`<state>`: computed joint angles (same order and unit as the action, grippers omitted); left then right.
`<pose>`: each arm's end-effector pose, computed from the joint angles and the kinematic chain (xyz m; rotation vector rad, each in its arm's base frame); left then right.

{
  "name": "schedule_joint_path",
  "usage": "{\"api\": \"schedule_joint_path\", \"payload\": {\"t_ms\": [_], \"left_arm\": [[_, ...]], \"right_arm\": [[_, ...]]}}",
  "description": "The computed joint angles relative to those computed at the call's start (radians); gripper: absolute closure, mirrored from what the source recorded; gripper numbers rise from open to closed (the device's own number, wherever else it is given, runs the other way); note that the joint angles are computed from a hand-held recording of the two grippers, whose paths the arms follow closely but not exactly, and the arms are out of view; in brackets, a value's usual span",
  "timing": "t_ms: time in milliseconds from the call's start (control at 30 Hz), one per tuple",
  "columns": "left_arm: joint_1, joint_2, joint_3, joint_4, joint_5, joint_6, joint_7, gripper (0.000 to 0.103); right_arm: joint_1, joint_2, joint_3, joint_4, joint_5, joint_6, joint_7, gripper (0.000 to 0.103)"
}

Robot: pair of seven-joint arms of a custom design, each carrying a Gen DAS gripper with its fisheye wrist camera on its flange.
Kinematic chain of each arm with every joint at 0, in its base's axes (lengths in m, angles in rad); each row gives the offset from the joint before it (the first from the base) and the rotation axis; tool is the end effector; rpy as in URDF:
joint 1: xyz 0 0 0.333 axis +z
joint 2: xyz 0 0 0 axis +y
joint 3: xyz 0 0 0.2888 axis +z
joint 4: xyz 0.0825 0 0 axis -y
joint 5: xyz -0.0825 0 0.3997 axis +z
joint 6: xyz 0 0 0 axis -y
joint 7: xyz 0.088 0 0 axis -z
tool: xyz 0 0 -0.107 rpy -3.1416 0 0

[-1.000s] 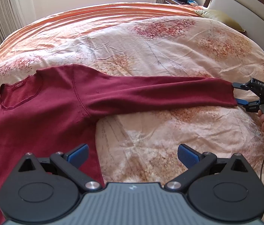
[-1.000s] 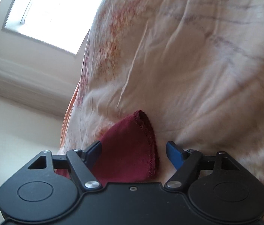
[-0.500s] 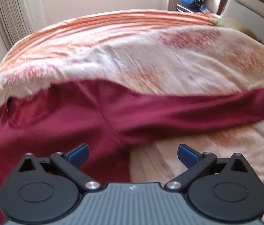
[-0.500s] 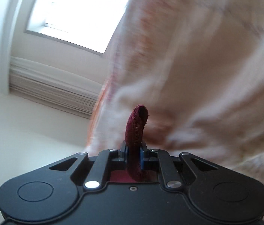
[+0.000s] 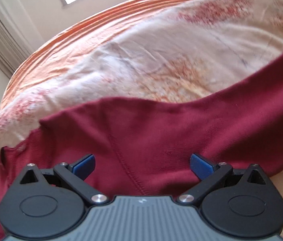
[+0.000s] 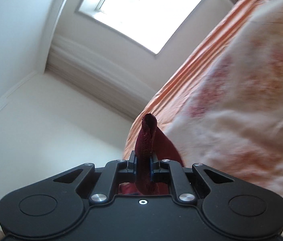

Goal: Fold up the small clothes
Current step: 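Lift the cuff with the right tool and fold the sleeve across the body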

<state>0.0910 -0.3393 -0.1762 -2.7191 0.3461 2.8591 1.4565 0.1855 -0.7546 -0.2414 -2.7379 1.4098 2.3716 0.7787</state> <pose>0.4397 -0.0523 0.3407 -1.5933 2.1278 -0.2824 0.3891 -0.0054 0.4528 -1.1811 1.4442 0.2890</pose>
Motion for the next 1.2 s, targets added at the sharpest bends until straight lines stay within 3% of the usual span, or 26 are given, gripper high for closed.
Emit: {"api": "schedule_joint_path", "payload": {"t_ms": [67,200,300,367,467,600,800,900,1000,1200], "left_arm": [[-0.036,0.02,0.052,-0.006,-0.067,0.016,0.047,0.0],[-0.158,-0.055,0.238,-0.041,-0.365,0.015,0.256,0.0],[-0.162,-0.167,0.342,-0.073,-0.485,-0.023,0.374,0.0],[-0.104,-0.237,0.373,-0.089,-0.501,-0.071,0.427,0.0],[0.034,-0.355,0.376,-0.127,-0.47,-0.14,0.49,0.0],[0.177,-0.487,0.436,-0.15,-0.462,-0.248,0.625,0.0],[0.352,-0.519,0.54,-0.096,-0.482,-0.376,0.799,0.0],[0.407,-0.487,0.594,-0.046,-0.508,-0.425,0.886,0.0],[0.446,-0.434,0.628,0.005,-0.538,-0.457,0.957,0.0],[0.52,-0.324,0.638,0.065,-0.606,-0.47,1.056,0.0]], "right_arm": [[0.031,0.009,0.034,0.028,0.012,0.007,0.028,0.091],[0.103,0.038,0.103,0.086,0.018,0.035,0.093,0.091],[0.179,0.101,0.15,0.147,0.056,0.07,0.104,0.091],[0.231,0.17,0.181,0.208,0.113,0.094,0.08,0.091],[0.292,0.284,0.25,0.316,0.186,0.146,0.061,0.091],[0.35,0.481,0.346,0.494,0.251,0.233,0.041,0.091],[0.427,0.794,0.469,0.773,0.21,0.355,0.103,0.091],[0.464,0.936,0.52,0.902,0.102,0.407,0.195,0.091],[0.515,1.086,0.552,1.032,-0.106,0.464,0.355,0.091],[0.668,1.362,0.469,1.291,-0.542,0.457,0.733,0.088]]}}
